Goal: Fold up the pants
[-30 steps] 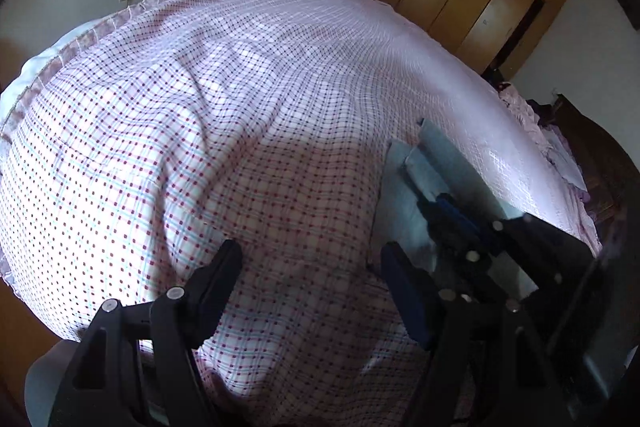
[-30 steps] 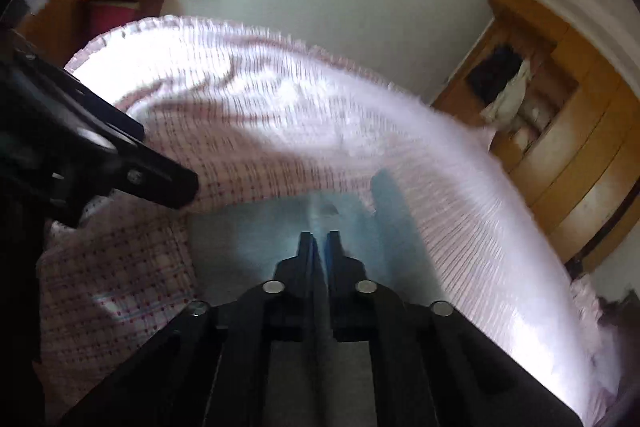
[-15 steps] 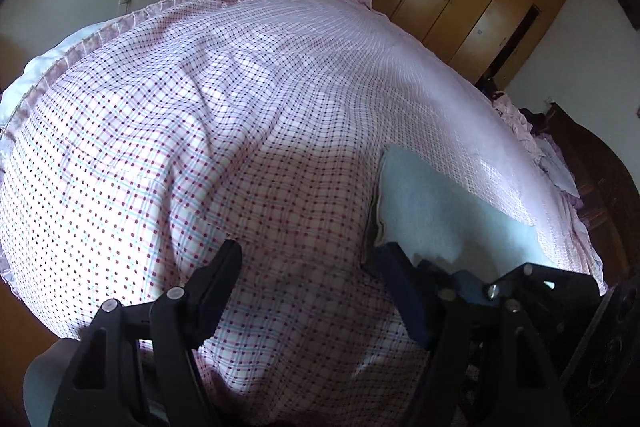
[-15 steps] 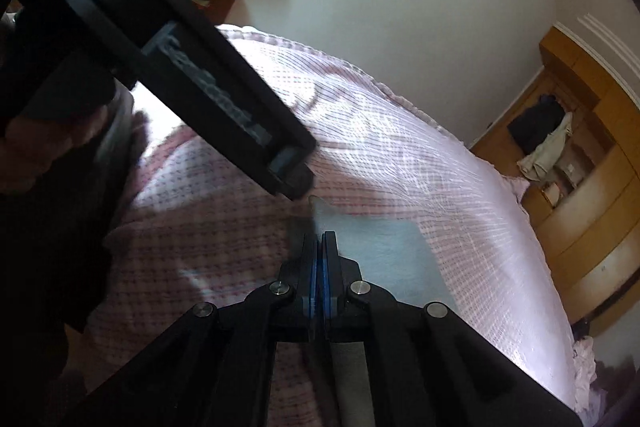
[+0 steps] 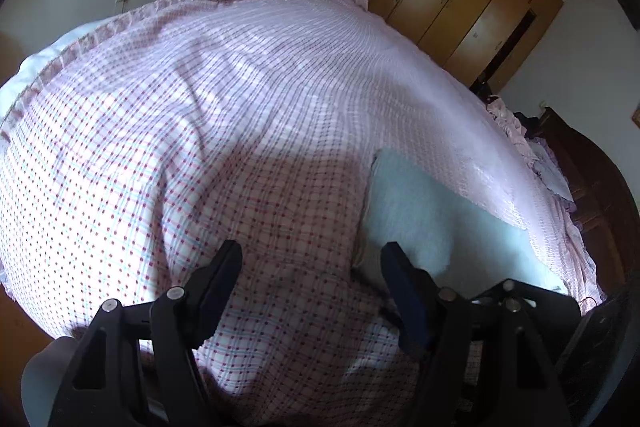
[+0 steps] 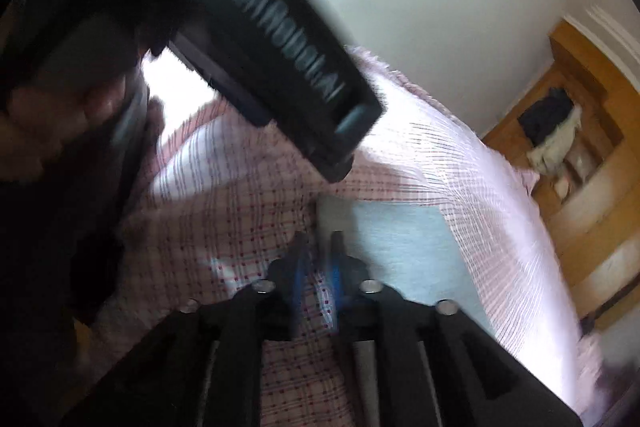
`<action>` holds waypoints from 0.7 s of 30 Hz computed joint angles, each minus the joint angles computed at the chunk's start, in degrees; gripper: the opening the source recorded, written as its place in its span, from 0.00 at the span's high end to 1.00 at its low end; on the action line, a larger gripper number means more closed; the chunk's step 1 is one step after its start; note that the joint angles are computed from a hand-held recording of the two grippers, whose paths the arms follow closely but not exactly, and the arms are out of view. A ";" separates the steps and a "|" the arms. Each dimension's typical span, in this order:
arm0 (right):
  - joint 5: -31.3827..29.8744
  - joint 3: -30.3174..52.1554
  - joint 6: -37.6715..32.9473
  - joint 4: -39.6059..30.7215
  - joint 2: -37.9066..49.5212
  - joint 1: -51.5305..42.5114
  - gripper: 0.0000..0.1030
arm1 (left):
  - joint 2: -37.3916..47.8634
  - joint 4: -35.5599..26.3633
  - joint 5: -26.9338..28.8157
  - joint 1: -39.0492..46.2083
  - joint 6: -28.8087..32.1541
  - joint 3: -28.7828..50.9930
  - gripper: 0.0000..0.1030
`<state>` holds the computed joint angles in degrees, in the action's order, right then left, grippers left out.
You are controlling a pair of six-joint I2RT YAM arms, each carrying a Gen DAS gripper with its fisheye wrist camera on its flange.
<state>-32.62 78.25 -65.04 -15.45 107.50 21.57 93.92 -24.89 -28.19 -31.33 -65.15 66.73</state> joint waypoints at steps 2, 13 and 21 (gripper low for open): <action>-2.55 0.40 5.68 -2.16 -1.21 -1.90 0.88 | 0.81 -0.43 -1.45 -0.78 1.41 1.64 0.27; -4.92 -2.73 2.13 -3.84 -2.74 -20.14 0.88 | 15.14 -11.31 -6.91 -4.79 11.35 21.63 0.27; -4.70 -0.91 1.14 -3.44 0.31 -23.70 0.88 | 25.22 -19.58 -1.56 -2.03 11.36 32.06 0.27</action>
